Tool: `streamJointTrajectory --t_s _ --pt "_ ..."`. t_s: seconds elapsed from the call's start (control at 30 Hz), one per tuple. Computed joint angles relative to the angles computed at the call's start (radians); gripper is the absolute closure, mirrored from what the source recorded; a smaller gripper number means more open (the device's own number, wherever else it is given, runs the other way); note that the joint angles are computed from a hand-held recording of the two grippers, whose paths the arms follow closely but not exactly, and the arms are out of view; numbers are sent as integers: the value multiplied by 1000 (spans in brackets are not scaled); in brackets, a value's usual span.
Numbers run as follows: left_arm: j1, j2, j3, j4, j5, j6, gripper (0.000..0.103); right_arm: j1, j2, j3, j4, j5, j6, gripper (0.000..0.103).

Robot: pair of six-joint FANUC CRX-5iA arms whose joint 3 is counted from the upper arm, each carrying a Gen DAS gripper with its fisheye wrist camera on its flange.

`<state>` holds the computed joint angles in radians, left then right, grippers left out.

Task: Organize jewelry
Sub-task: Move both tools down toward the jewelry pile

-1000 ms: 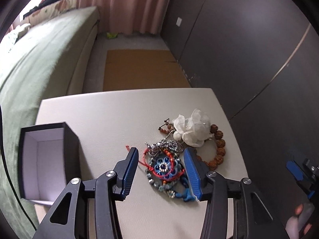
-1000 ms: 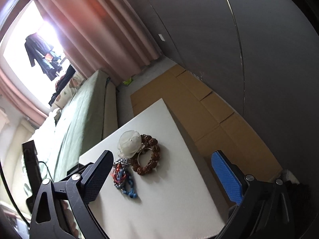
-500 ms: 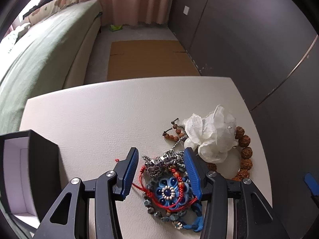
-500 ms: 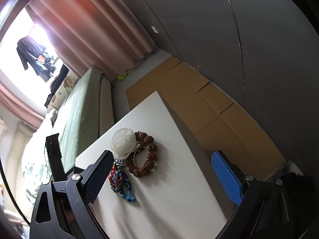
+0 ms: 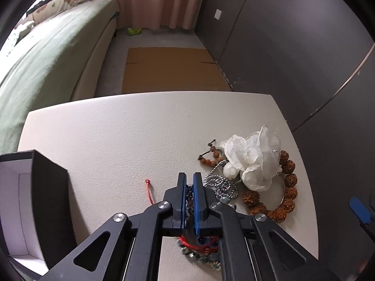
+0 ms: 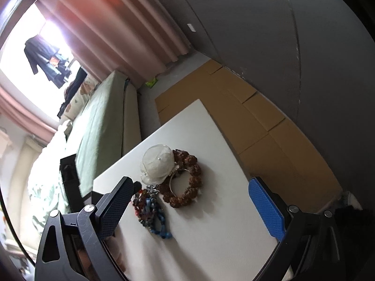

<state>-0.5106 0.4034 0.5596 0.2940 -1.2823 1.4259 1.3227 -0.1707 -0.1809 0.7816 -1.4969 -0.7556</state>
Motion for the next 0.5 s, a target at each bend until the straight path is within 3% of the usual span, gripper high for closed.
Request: streamJointTrajectory --t_s 0.33,0.4,0.5 --pt "79 -49 -59 147 12 -55 98 -98 45 57 -31 88 112 3" --pt "93 -64 -72 174 17 -66 98 -122 64 73 -28 109 155 7" --pt "123 -91 -104 227 30 -76 98 -147 83 85 -53 141 205 26"
